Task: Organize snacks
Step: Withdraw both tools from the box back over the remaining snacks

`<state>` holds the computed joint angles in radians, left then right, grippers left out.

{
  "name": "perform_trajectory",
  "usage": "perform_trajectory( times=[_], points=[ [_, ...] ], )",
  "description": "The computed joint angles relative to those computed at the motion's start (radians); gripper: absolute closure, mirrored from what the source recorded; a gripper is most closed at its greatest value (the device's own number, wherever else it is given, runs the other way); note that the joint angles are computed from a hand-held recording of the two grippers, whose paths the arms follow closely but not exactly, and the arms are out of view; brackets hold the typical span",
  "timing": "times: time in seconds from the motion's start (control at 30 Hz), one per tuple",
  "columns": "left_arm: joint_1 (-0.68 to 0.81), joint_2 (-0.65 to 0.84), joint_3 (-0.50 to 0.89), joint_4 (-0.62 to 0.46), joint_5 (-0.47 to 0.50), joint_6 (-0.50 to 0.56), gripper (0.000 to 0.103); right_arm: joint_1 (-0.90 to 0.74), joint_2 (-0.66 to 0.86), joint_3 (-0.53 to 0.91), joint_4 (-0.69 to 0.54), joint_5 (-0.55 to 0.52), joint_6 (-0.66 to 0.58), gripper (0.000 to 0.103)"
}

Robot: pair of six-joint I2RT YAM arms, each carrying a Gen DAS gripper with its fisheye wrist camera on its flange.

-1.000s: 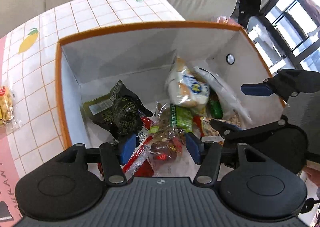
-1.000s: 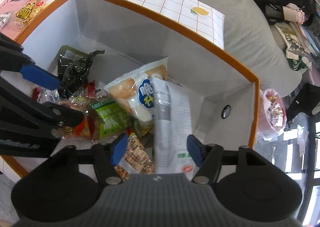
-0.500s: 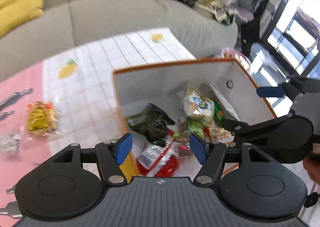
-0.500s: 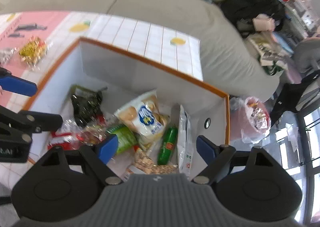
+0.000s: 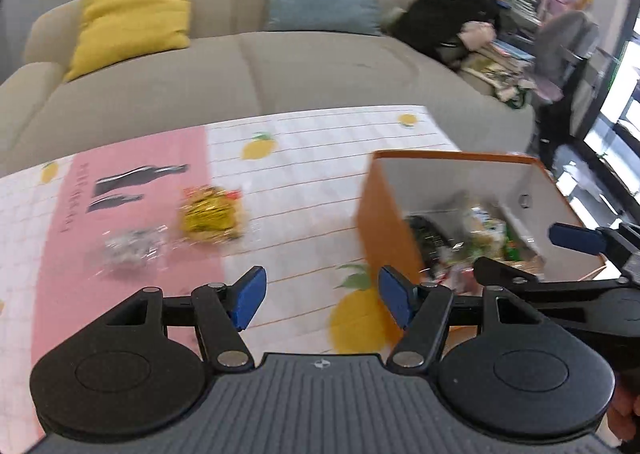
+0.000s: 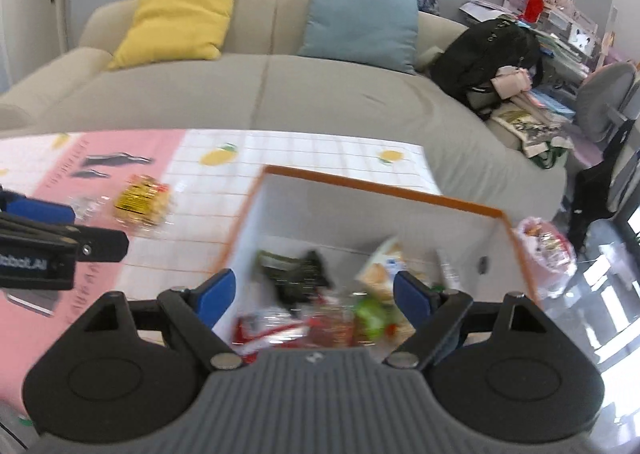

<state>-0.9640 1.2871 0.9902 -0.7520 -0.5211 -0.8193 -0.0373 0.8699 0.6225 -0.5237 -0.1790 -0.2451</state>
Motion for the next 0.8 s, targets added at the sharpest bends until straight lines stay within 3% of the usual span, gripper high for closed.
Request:
perform_trajectory(
  times=[0.17,0.33,0.47,0.8],
  points=[
    [0.012,-0.119,-0.109,-0.045,-0.049,-0.058,0.027,0.19,-0.076,-0.058,0.004,0.064,0.191,0.011],
    [0.083,-0.244,-0.225,-0.054,-0.043,-0.092,0.027,0.439,-0.038,-0.09,0.072,0.225,0.325,0.011],
    [0.168,-0.322,-0.299,-0.031,0.002,-0.076,0.027,0.566,0.018,-0.096,0.153,0.3,0.368,0.011],
    [0.401,-0.419,-0.447,0.094,0.152,0.029,0.028,0.677,0.289,-0.046,0.337,0.319,0.375,0.011]
  ],
)
